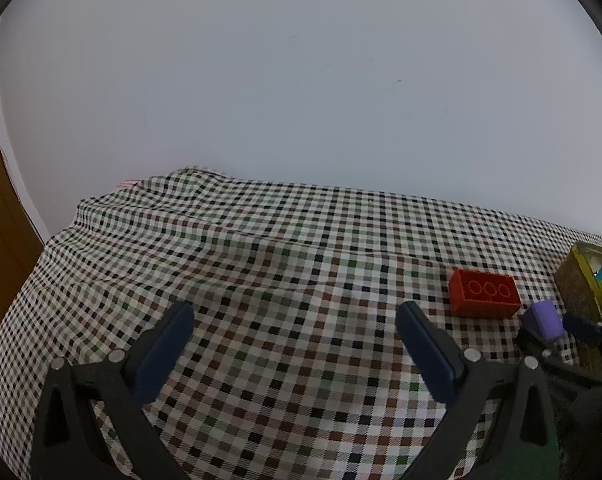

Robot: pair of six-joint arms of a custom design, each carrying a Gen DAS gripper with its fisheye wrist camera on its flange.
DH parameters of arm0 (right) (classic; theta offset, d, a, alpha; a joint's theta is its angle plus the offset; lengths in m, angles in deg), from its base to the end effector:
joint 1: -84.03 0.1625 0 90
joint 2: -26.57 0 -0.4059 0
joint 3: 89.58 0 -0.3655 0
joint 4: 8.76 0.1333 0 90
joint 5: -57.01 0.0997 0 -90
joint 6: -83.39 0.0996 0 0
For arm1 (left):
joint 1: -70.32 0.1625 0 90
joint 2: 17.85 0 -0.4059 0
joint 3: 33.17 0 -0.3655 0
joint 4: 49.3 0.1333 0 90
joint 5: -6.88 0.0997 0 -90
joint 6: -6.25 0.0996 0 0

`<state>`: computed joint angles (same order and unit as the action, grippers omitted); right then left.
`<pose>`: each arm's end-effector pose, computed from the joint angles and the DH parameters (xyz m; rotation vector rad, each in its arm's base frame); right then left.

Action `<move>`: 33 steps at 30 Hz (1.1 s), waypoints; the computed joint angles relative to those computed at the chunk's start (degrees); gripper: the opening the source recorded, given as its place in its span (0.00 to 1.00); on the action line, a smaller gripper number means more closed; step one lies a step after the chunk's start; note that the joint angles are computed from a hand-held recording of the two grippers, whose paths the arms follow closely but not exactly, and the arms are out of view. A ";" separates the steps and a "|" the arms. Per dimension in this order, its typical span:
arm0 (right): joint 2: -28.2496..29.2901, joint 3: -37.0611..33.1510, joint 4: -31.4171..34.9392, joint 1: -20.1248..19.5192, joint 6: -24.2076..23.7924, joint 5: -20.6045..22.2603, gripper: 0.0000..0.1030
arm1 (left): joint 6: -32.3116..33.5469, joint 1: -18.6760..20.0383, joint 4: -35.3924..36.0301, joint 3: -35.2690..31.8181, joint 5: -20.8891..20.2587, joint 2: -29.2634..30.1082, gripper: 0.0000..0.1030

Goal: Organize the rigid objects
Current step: 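Grasp the purple foam cube with the right tool and lift it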

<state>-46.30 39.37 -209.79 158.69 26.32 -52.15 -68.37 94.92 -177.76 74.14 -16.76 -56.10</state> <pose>-0.0241 -0.4681 0.2747 0.6102 -2.1493 0.7120 -0.3747 -0.4185 -0.0127 0.2011 2.0766 -1.0699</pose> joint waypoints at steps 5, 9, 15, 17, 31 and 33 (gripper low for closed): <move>-1.05 -0.03 2.18 0.12 2.55 0.30 0.59 | 0.59 0.11 -0.83 0.15 -0.33 -0.05 0.99; -1.39 -1.53 5.85 1.23 2.52 -0.54 0.58 | 1.71 0.19 -1.65 0.03 -0.43 0.19 0.99; -8.27 -2.48 22.77 -1.69 6.46 8.30 0.43 | 2.67 0.50 -3.07 0.35 -0.75 -0.03 0.99; -10.51 -2.29 27.98 -2.60 6.17 11.91 0.43 | 2.65 0.51 -3.56 0.63 -1.06 -0.16 0.99; -20.87 1.73 31.73 -8.60 2.94 28.48 0.42 | 18.72 0.28 -20.60 2.01 -2.68 2.04 0.99; -22.90 2.86 30.87 -9.59 2.58 31.61 0.42 | 24.05 0.27 -26.23 1.67 -3.58 3.34 0.99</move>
<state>-69.19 42.23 -178.92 149.11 28.90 -20.54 -44.32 95.19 -203.99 75.82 -20.34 -52.76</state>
